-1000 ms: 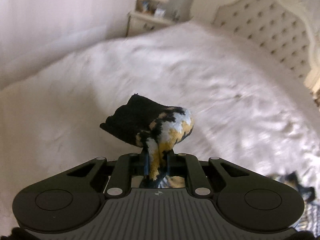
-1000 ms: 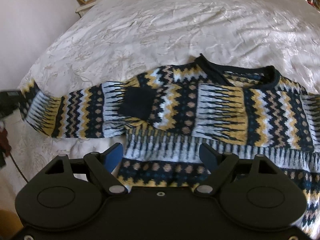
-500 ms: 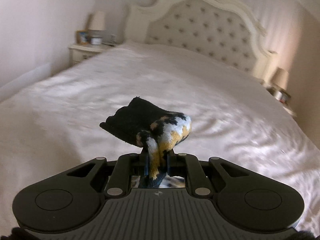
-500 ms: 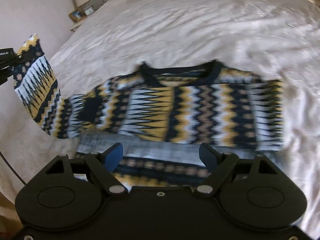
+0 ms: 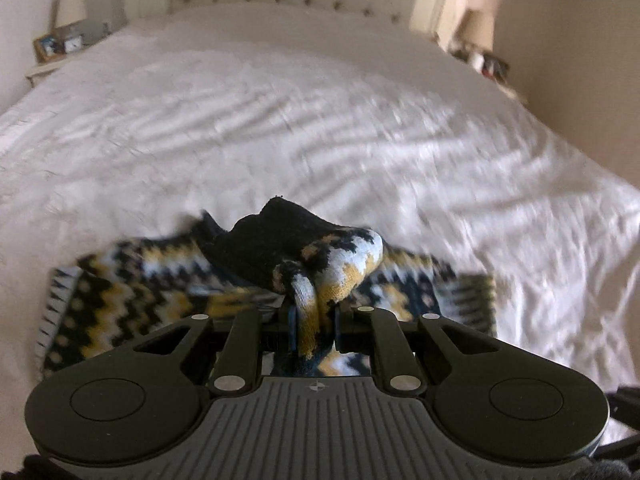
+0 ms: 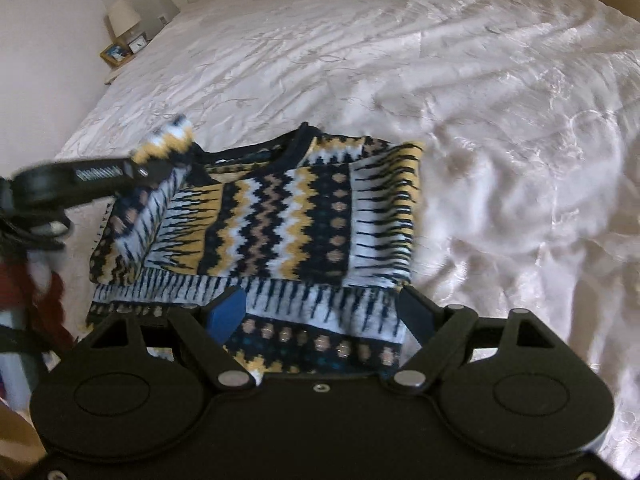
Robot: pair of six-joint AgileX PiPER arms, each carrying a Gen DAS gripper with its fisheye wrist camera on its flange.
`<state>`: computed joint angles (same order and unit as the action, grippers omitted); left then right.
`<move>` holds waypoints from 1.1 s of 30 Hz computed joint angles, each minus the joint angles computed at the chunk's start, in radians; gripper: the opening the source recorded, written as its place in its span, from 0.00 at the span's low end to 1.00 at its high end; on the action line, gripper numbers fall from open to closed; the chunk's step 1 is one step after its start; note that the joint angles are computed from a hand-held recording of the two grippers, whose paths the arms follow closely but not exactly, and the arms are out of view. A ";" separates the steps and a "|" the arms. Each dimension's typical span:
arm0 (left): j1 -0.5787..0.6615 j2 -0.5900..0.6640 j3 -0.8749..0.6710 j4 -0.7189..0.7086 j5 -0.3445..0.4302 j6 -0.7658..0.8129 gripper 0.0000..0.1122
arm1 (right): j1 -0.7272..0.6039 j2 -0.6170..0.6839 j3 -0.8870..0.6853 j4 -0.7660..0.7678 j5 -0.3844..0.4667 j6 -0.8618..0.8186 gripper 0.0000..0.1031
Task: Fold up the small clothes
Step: 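Lift and fold the held sleeve across the sweater body with the left gripper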
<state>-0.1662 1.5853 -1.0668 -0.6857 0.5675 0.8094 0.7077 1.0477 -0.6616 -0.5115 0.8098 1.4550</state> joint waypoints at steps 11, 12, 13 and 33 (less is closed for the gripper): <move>0.063 0.075 -0.022 -0.263 0.288 0.320 0.80 | 0.030 0.031 -0.028 -0.006 0.010 0.022 0.82; 0.071 0.075 -0.031 -0.270 0.316 0.334 0.80 | 0.033 0.037 -0.033 -0.013 0.012 0.034 0.82; 0.072 0.074 -0.039 -0.275 0.335 0.339 0.80 | 0.035 0.044 -0.040 -0.019 0.017 0.045 0.82; 0.343 0.418 -0.415 0.204 0.312 -0.043 0.80 | -0.115 0.645 -0.624 0.051 0.020 -0.372 0.62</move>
